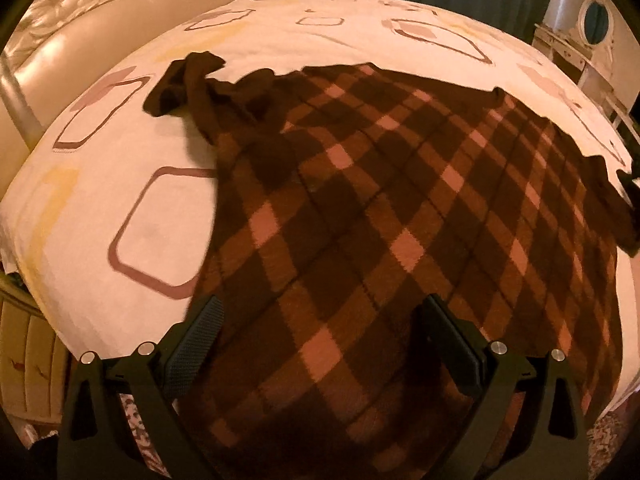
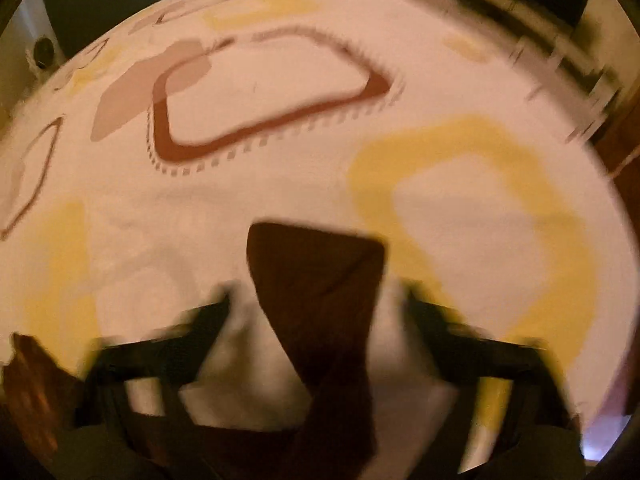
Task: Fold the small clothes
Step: 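Grasp the sweater sleeve cuff with the right gripper and lift it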
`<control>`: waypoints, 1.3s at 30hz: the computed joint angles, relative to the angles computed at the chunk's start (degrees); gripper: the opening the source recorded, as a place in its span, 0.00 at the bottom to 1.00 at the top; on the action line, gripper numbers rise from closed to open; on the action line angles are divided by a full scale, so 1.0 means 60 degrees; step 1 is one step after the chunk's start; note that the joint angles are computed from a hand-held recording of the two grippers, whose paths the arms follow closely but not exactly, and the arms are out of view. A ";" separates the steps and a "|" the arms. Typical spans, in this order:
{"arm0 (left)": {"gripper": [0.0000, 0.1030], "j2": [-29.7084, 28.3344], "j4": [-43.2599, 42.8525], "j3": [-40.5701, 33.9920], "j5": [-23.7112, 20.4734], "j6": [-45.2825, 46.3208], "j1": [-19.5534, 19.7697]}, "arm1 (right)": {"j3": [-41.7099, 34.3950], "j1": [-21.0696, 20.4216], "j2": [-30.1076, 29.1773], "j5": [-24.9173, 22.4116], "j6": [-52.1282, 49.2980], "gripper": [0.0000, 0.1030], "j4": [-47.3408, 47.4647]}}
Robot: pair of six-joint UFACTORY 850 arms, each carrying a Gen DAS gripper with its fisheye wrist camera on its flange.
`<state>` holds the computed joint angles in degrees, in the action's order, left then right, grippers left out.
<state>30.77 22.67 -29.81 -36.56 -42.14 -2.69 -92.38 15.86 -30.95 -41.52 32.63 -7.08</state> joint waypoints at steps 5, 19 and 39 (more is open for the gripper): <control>0.96 -0.0181 -0.0050 -0.0061 0.0125 -0.0144 -0.0242 | 0.1664 -0.0585 0.1247 0.1741 -0.1872 0.08 0.2526; 0.96 -0.0144 0.0090 -0.0119 0.0081 -0.0482 -0.0873 | 0.7647 -0.3226 0.5284 0.3704 -1.0313 0.13 1.3330; 0.96 -0.0192 0.0303 -0.0268 -0.0067 -0.0984 -0.1559 | 0.7999 -0.4586 0.5309 0.1835 -1.2667 0.46 1.4558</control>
